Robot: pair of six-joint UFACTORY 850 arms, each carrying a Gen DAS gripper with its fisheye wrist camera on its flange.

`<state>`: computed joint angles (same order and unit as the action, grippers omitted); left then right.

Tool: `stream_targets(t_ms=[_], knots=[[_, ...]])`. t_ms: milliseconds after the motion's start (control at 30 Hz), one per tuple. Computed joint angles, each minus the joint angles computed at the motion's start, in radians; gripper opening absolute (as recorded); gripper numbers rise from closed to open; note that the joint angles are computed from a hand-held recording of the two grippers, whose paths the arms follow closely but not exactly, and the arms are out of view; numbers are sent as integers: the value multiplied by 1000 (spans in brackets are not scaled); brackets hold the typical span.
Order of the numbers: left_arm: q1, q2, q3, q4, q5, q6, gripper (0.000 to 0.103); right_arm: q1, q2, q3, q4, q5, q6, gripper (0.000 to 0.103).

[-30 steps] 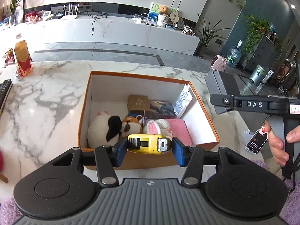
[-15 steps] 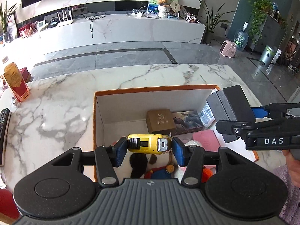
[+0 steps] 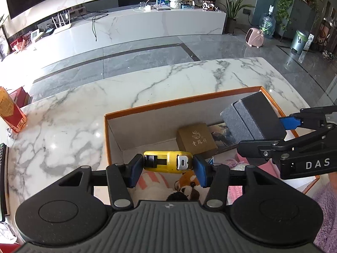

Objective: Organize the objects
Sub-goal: 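Lift the black box and the tape measure over the orange box, then lower the black box into the orange box and open right tool while left tool holds tape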

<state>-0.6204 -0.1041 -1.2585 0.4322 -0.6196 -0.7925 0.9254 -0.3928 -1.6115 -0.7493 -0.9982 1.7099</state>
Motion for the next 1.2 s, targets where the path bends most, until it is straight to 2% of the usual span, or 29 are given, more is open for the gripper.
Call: stream_targets(t_ms=[233,467,667,767,833,1100,1200], knots=[[52,68,23,-15,48,-23,60,-50,-17,-9,60,145,-6,76],[90,82,30,-7,90,-29,60,-95,-119,-110,149,221,-45,76],[116,78,47,-44,125,0,60,-125,-239,-253,229,183,-126,76],[129,80,59,-62,140,12,60,-131,-302,-336,248,122,-152,76],[135,79,63,-77,148,23,60,-137,-325,-362,261,110,-161,76],[152,77,81,-118,179,55,60,-149,-365,-395,281,112,-181,78],[156,77,85,-127,184,61,60,-146,-357,-380,254,125,-181,85]])
